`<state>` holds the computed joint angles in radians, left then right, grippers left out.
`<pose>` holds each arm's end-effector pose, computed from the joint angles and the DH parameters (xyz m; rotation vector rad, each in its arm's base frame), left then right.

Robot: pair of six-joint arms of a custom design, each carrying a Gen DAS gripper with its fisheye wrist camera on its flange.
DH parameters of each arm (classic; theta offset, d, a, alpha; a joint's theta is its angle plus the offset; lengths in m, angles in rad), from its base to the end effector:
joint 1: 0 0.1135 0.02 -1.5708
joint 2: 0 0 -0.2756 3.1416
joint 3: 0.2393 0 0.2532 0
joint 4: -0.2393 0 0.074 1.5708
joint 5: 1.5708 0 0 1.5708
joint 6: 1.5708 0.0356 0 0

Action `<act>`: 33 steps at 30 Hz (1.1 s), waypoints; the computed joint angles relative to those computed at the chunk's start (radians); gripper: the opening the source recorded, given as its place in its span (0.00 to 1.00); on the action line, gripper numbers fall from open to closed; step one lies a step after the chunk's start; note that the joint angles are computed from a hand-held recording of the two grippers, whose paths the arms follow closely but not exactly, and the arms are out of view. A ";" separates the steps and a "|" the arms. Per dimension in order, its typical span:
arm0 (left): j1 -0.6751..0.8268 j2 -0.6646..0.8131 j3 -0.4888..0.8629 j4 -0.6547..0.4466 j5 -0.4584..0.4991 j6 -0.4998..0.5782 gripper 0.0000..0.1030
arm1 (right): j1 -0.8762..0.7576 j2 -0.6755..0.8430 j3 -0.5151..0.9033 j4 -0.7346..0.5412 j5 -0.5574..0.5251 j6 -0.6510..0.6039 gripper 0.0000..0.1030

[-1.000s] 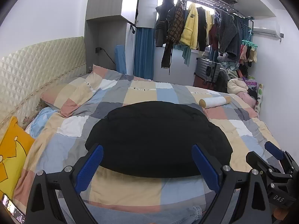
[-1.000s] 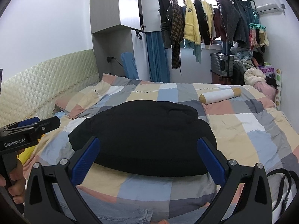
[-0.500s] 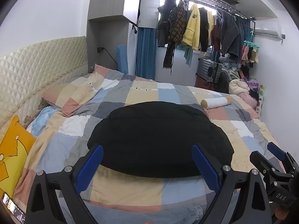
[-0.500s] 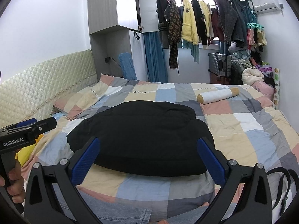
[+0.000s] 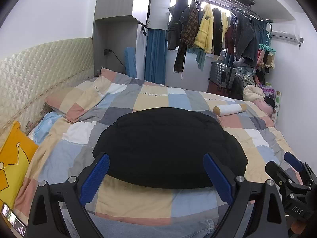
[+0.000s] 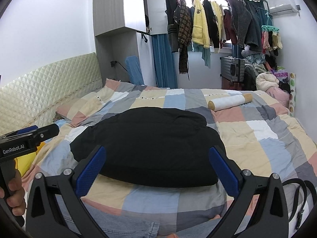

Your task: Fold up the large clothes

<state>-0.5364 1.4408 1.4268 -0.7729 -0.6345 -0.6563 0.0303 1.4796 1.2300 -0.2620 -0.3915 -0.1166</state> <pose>0.2717 -0.1370 0.3706 -0.4219 2.1377 0.0853 0.3407 0.0239 0.3330 -0.3868 2.0222 0.3535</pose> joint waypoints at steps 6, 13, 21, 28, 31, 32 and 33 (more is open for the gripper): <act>-0.017 -0.007 -0.004 0.004 -0.008 0.005 0.93 | -0.002 -0.003 -0.004 0.001 0.003 0.001 1.00; -0.026 -0.001 0.007 -0.005 -0.010 0.001 0.93 | -0.005 -0.001 -0.002 0.002 0.000 0.001 1.00; -0.032 -0.001 0.011 -0.007 -0.002 -0.001 0.93 | -0.005 -0.001 0.003 -0.007 0.009 -0.002 1.00; -0.019 -0.006 0.013 -0.017 0.000 -0.001 0.93 | -0.008 -0.002 0.006 -0.010 0.010 -0.001 1.00; -0.007 -0.010 0.009 -0.016 0.004 0.001 0.93 | -0.010 -0.003 0.005 -0.010 0.009 -0.002 1.00; -0.005 -0.011 0.008 -0.015 0.007 0.000 0.93 | -0.010 -0.002 0.006 -0.010 0.009 -0.001 1.00; -0.005 -0.012 0.007 -0.016 0.007 0.000 0.93 | -0.009 -0.002 0.007 -0.011 0.010 -0.001 1.00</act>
